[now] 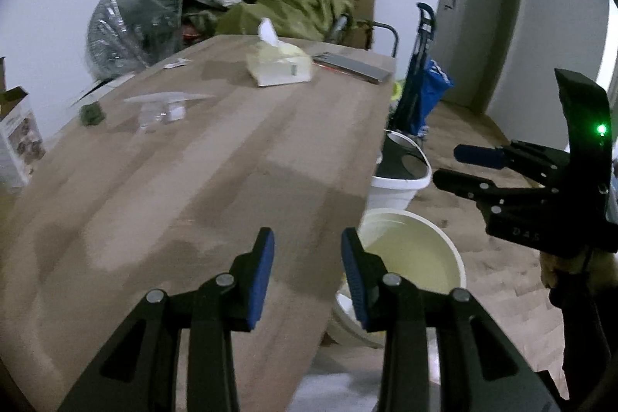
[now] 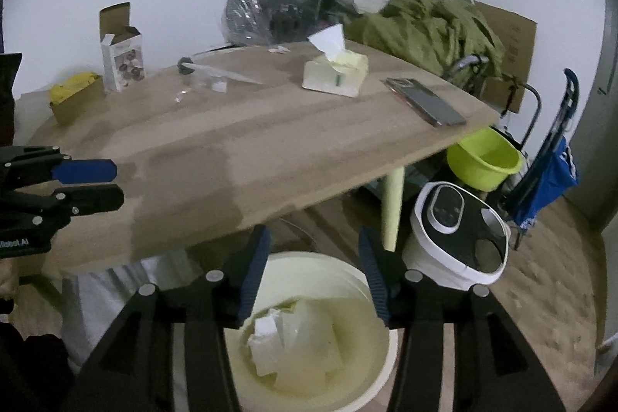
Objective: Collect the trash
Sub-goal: 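Move both tools back over the table toward the clear plastic wrapper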
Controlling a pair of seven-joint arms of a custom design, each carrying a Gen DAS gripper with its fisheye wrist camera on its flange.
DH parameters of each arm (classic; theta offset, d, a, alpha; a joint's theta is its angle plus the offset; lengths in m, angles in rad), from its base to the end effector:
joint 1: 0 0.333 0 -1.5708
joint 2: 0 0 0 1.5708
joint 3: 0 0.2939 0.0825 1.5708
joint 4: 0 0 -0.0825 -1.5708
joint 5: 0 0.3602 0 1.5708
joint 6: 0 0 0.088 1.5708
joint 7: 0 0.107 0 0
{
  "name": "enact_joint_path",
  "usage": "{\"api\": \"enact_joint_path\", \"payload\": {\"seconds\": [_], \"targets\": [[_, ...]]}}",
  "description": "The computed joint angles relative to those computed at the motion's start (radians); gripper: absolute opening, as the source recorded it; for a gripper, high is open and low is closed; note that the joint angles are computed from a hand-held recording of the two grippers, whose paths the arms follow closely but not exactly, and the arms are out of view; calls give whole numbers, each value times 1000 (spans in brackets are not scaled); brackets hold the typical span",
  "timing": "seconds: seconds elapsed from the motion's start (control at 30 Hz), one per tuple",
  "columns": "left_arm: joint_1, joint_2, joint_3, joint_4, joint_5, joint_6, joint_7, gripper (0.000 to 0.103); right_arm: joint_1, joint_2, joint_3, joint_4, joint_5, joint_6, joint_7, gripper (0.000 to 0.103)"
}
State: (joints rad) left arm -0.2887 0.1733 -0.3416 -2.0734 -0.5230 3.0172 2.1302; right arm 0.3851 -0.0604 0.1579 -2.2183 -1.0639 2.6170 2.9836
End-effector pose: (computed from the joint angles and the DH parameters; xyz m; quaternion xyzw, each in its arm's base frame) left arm 0.5073 -0.3140 0.4276 -0.4017 0.8277 -0.3679 0.1348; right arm 0.4433 0.2915 0.4333 -0.6357 0.6595 -0.3075 0.2576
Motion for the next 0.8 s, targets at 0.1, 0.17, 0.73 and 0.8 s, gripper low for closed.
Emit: {"api": "enact_joint_path", "payload": {"seconds": [0.1, 0.17, 0.73, 0.8], "targets": [[2, -6, 23, 1, 17, 5, -30, 35, 1, 42, -7, 53, 8, 17, -37, 46], [5, -8, 34, 4, 32, 7, -52, 36, 4, 71, -15, 90, 16, 30, -69, 46], [0, -15, 177, 12, 340, 28, -416, 38, 52, 319, -100, 386, 210, 161, -382, 46], [-5, -12, 200, 12, 392, 32, -478, 38, 52, 360, -104, 432, 261, 179, -445, 46]]}}
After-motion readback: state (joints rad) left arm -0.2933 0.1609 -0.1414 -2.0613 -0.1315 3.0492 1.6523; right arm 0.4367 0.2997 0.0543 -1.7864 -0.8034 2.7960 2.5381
